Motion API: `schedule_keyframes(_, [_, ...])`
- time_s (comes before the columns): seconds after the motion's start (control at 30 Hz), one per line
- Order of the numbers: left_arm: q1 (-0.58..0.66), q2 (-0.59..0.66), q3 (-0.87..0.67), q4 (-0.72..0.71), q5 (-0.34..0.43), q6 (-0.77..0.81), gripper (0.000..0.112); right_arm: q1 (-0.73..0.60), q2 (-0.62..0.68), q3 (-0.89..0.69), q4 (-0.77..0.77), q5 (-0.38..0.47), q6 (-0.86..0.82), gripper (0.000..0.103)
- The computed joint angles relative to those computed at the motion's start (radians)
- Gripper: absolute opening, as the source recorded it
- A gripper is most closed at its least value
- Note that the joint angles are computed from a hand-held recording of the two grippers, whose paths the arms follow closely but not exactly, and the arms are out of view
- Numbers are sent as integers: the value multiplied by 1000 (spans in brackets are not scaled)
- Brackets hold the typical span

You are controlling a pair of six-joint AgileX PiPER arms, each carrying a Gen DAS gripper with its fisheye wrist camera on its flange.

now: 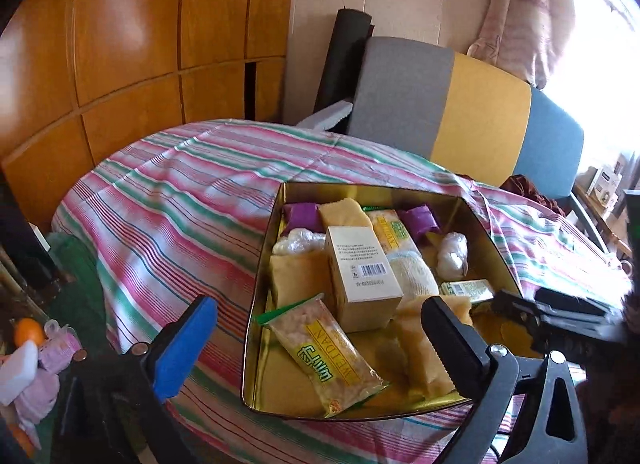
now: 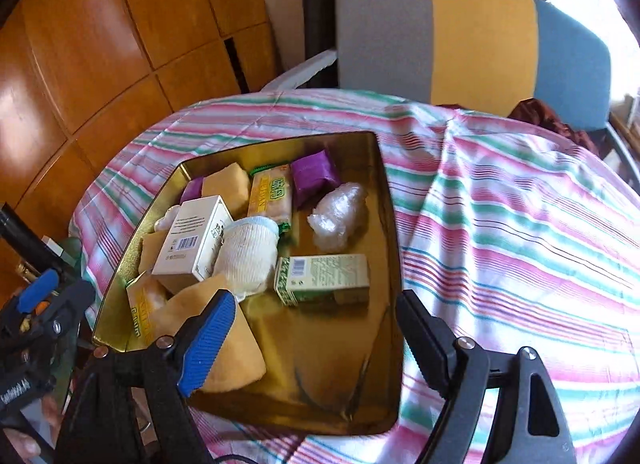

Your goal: Organize objects

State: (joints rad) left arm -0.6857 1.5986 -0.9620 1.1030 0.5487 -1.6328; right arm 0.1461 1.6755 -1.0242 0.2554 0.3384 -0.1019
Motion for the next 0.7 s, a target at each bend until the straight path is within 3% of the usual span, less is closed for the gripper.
schedule_keyframes(0.2, [-59,-5,-31,-19,80,19,103,33,-134,127,-289,-46,330,84])
schedule_keyframes(0.37, [-116,-8,-42,-10,147,2,103,64,-256,208,-611,-26,646,84])
schedule_keyframes(0.53, [-165,1,-55,1,220,-27,103,96,-289,240,-846,-8,902,84])
schedule_keyframes(0.7, [-181,-5,-49,-2,235,-36,103,104,-274,260,-891,-17,977,84])
